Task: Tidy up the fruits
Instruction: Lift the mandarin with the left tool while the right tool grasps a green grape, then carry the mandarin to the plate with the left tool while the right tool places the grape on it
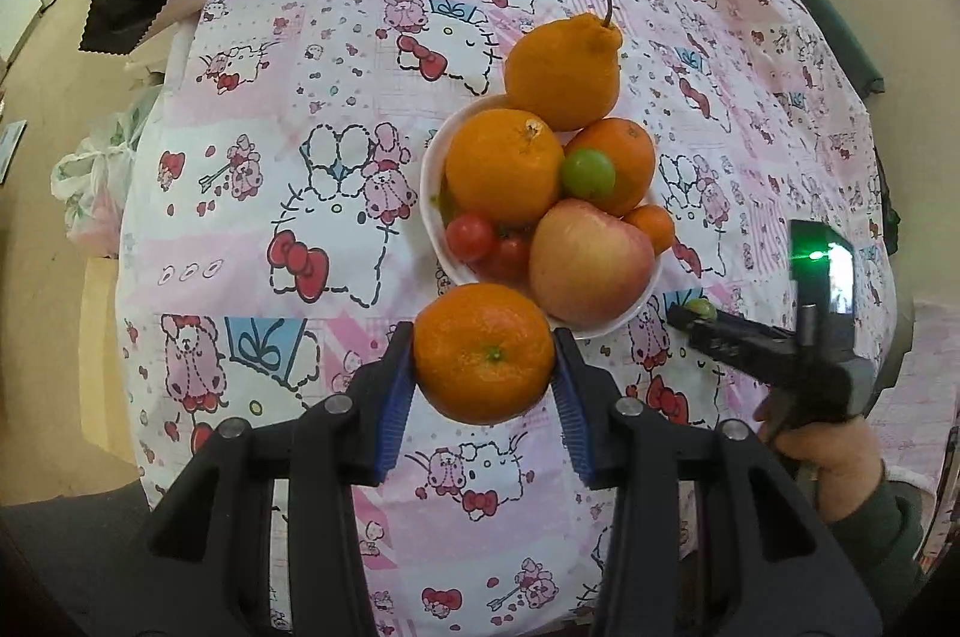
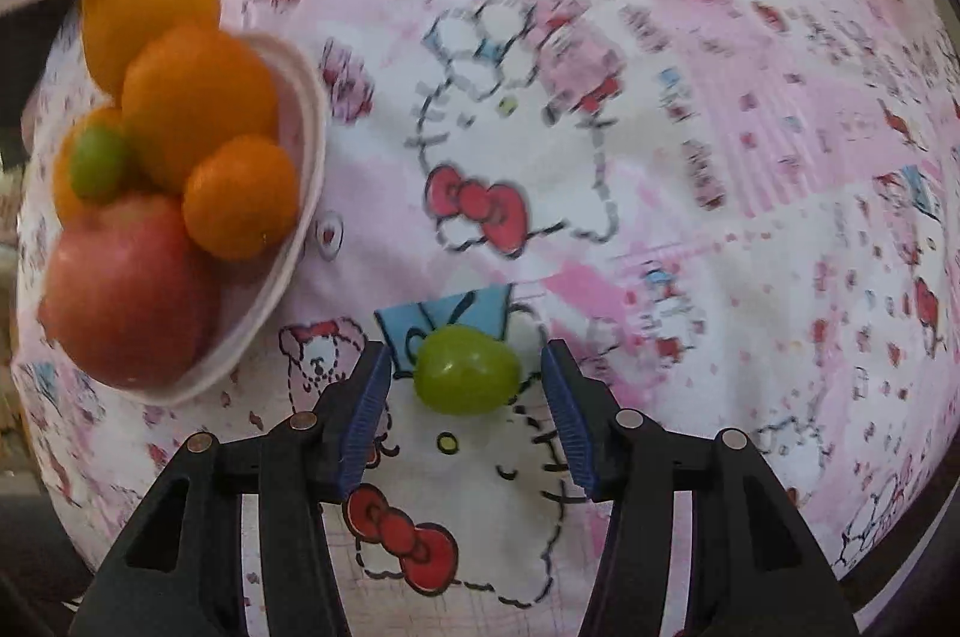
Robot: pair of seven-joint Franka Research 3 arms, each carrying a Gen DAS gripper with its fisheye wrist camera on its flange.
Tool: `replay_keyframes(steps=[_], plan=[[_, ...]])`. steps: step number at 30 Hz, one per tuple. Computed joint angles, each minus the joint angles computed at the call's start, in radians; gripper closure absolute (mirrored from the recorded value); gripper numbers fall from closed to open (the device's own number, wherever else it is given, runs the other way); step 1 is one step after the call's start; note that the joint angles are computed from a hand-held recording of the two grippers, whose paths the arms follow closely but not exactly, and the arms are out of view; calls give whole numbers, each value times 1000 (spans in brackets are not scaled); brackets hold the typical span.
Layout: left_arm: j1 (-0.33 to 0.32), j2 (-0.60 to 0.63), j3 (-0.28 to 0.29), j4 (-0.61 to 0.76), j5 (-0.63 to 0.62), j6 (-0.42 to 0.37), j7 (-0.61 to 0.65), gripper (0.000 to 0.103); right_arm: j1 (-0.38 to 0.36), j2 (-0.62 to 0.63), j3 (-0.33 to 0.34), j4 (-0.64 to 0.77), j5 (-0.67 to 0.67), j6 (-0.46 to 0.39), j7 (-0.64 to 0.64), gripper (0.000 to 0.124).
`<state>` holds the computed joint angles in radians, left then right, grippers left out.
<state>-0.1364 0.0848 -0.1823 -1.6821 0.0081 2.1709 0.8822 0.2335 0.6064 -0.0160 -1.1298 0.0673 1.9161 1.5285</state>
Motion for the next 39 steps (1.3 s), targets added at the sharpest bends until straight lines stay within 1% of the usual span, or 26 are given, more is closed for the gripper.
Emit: replay_keyframes(steps=[2,4,5,6,7,15,22,24,26,32,37,39], plan=[[1,2,0,1,-8,-4,2,63,9,-6,-2,-20,-16,33,-12,69],[2,5,0,3,-12,-9,4,63,13,-5,-2,-21,-22,39,-15,70],[2,6,0,3,-12,-11,3,63,13,-8,-1,-26,-22,42,-20,78],[2,7,0,3,-12,-12,2,63,18,-14,-4,-33,-33,45,-25,82],[2,8,0,4,-10,-13,2,63,22,-16,-5,-35,-40,49,-26,88],[-3,16,0,10,25,-20,-8,63,-10,-31,8,-30,29,41,-17,89],[-6,21,3,13,79,-18,-29,63,-44,-81,17,-71,93,93,-9,89],[-7,17,5,9,100,-14,-44,63,-67,-105,24,-86,134,106,-18,89],[-7,9,6,2,114,-11,-59,63,-72,-153,30,-144,163,143,-15,89],[-5,-5,7,-16,135,-5,-73,63,-103,-224,54,-211,285,231,-70,89],[-5,2,6,-8,136,-15,-79,63,-168,-218,115,-191,553,261,-178,89],[-6,5,5,-4,139,-14,-80,63,-172,-219,122,-184,605,262,-209,89]])
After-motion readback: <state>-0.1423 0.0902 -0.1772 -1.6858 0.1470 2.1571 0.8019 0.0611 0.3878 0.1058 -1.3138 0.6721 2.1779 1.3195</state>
